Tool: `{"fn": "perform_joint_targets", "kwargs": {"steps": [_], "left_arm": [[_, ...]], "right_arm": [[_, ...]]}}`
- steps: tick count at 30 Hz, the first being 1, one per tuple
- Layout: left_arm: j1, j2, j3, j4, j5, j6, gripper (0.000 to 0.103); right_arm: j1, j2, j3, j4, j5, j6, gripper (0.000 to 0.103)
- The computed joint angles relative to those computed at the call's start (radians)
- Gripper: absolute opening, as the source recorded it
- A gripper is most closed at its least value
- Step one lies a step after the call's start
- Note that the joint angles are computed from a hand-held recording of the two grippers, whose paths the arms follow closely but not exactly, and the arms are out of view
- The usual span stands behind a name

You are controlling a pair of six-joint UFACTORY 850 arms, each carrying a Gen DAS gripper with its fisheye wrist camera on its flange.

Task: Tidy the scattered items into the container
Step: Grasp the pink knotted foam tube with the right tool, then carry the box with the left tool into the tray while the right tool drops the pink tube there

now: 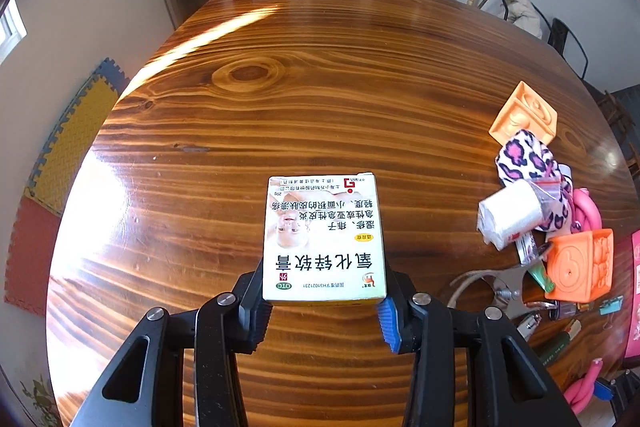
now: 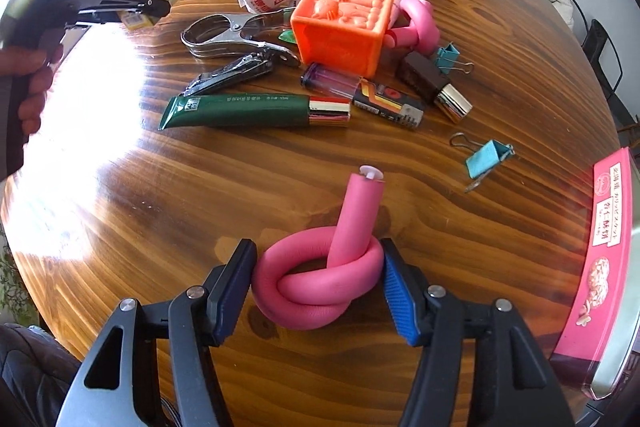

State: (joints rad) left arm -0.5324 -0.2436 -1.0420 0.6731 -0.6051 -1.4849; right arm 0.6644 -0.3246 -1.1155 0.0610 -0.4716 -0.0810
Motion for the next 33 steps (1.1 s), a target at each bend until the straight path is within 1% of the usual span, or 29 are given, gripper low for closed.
{"fn": "perform_joint_targets", "kwargs": {"steps": [3, 7, 10, 16, 18, 20, 22, 25, 30, 33], "left_arm": [[0.011, 0.003, 0.001, -0.018, 0.027, 0.008, 0.046], [-0.004, 0.017, -0.007, -0.008, 0.050, 0.001, 0.046], [-0.026, 0.020, -0.029, -0.009, 0.051, 0.015, 0.046], [-0.081, 0.018, -0.078, -0.016, 0.054, 0.037, 0.046], [-0.105, 0.008, -0.105, -0.021, 0.053, 0.055, 0.046], [-0.128, -0.006, -0.136, -0.021, 0.055, 0.063, 0.046], [-0.149, -0.024, -0.173, -0.023, 0.056, 0.072, 0.046], [-0.175, -0.060, -0.239, -0.029, 0.050, 0.091, 0.046], [-0.220, -0.135, -0.366, -0.053, 0.046, 0.151, 0.046], [-0.241, -0.198, -0.460, -0.083, 0.036, 0.199, 0.046]], "right_arm": [[-0.009, 0.019, 0.016, -0.024, 0.019, 0.036, 0.065], [-0.033, 0.061, 0.043, -0.022, 0.055, 0.074, 0.065], [-0.056, 0.091, 0.062, -0.013, 0.072, 0.095, 0.065], [-0.089, 0.126, 0.072, -0.062, 0.090, 0.178, 0.065], [-0.101, 0.166, 0.095, -0.093, 0.095, 0.221, 0.065], [-0.099, 0.197, 0.113, -0.149, 0.108, 0.300, 0.065], [-0.113, 0.219, 0.130, -0.184, 0.126, 0.342, 0.065], [-0.146, 0.270, 0.155, -0.238, 0.132, 0.401, 0.065], [-0.224, 0.337, 0.192, -0.311, 0.141, 0.480, 0.065], [-0.277, 0.369, 0.212, -0.326, 0.146, 0.495, 0.065]]}}
